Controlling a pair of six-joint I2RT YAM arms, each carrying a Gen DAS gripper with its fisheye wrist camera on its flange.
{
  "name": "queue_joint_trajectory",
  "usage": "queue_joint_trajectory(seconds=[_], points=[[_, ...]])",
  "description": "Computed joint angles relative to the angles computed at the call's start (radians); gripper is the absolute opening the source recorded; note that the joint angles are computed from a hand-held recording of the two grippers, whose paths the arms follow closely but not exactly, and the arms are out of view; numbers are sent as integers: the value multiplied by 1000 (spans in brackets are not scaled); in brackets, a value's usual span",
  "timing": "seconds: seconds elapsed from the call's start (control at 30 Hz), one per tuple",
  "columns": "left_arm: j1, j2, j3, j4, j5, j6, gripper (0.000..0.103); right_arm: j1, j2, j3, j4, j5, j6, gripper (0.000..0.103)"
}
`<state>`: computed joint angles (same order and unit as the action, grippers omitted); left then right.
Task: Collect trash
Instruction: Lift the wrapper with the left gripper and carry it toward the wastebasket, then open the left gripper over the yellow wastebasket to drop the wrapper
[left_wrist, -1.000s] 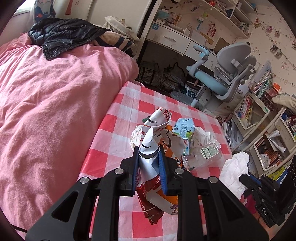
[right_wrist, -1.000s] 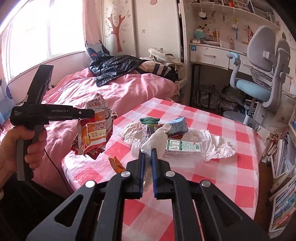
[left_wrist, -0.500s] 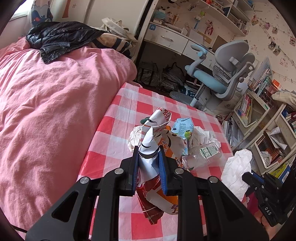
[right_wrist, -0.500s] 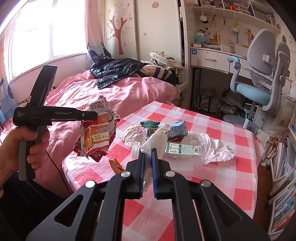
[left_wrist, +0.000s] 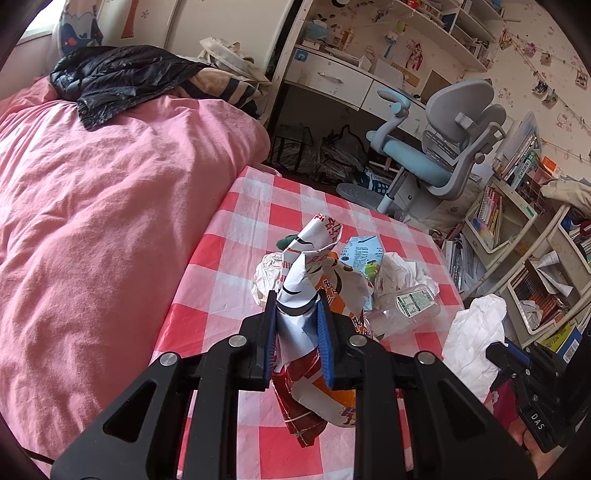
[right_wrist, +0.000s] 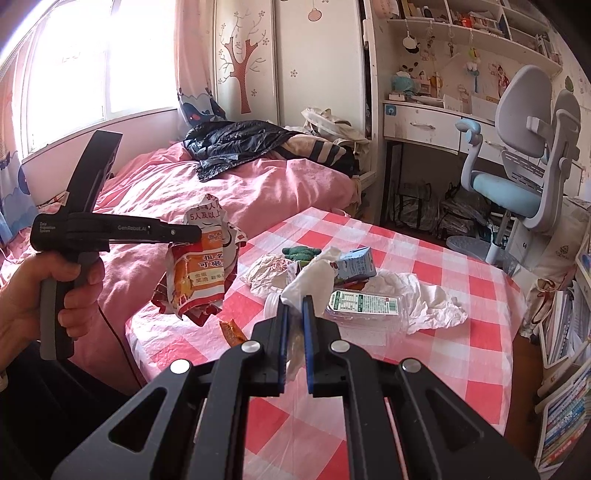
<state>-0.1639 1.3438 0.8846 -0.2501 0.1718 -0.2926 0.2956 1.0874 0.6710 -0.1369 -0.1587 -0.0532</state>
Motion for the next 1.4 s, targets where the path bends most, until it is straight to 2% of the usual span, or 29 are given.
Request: queue_joint_trajectory(seconds=[0.33, 0.5, 0.63, 0.8, 0.93, 0.97, 1.07, 1.13, 1.23, 1.4], points=[[2, -3, -1, 11, 6, 2, 19, -14, -20, -2, 8, -16, 5, 8], [-9, -17, -8, 24, 9, 7, 19, -73, -58, 0, 5, -80, 26, 8], [-43, -42, -18, 41, 30, 4, 19, -136, -133, 23, -48, -124, 36, 8], [-179, -73, -18, 56, 31, 2, 19, -342, -290, 63, -233, -251, -54, 9], [-355, -34, 41, 47, -7, -22, 19, -657, -356, 83, -404, -448, -223, 9], [-407, -13, 65, 45, -23, -25, 19, -779, -354, 86, -458, -523, -296, 10], [-562, 90, 155, 47, -75, -36, 19, -1045, -298, 73, -549, -653, -477, 10], [-645, 191, 236, 48, -98, -44, 19, -1180, -240, 64, -587, -701, -580, 10], [-756, 382, 400, 23, -118, -51, 19, -1337, -117, 28, -571, -715, -694, 10], [-891, 740, 789, -95, -110, -28, 19, -1502, 172, -20, -401, -646, -793, 10]])
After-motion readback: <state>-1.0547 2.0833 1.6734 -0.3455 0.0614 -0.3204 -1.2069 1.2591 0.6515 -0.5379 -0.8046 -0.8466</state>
